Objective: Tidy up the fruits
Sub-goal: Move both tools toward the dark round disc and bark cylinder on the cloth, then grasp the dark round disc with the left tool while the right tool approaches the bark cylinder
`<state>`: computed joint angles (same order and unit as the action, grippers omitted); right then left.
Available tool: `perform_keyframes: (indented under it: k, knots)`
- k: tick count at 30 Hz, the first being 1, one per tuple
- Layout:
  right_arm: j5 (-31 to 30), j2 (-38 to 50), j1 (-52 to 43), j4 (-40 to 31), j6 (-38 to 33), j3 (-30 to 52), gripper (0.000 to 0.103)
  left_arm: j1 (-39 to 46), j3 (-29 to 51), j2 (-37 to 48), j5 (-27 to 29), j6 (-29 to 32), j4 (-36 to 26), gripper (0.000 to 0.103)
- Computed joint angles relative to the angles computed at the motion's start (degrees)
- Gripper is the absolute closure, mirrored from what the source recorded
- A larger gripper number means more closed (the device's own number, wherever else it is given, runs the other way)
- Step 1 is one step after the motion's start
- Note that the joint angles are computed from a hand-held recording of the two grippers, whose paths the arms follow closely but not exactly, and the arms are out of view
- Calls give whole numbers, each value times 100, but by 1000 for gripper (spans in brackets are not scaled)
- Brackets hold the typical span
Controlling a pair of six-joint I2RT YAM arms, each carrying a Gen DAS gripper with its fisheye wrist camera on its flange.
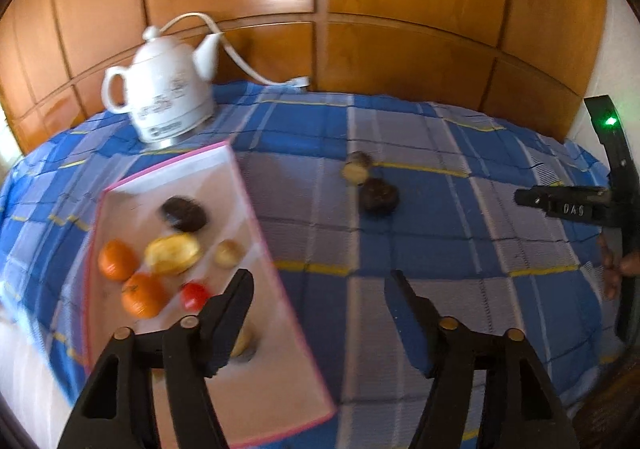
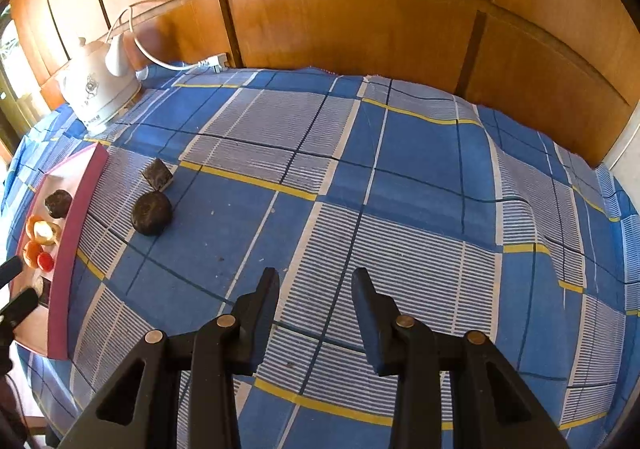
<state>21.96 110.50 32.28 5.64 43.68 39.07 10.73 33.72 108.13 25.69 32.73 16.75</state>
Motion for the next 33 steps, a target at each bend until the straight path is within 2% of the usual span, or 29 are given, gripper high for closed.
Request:
perform_keyframes:
  k: [4, 10, 19, 25, 26, 27, 28, 31, 33]
  knots:
    - [-4, -46, 3, 28, 15, -9, 65, -605, 382, 337, -257, -436, 41, 34]
    - [-25, -67, 27, 80, -26, 6, 65, -1308, 1348, 1180, -684, -1051, -323, 34]
    - [-75, 12, 113, 102, -202, 152, 65, -2021, 2411, 2200, -1415, -1397, -435, 34]
    - [-58, -7, 121, 126, -231, 164, 65, -2256, 2961, 2733, -1654, -1511, -472, 34]
    - [-51, -4, 123, 124, -238, 170, 65, -2277, 2906, 2757, -1660, -1498, -269, 36]
    - [-49, -3, 121, 131, -255, 170, 65, -2281, 2869, 2759, -1607, -1465, -178, 49]
    - [-37, -5, 121, 137, -254, 164, 65, -2270, 2865, 2751, -1504, -1412, -165, 57]
    - [-38, -44, 94, 157, -245, 117, 65, -2161, 2628, 2581, -1280, -1416, -152, 57]
    - [-16, -79, 100, 160, -212, 84, 65, -2027, 2177, 2357, -1046, -1323, 92, 57]
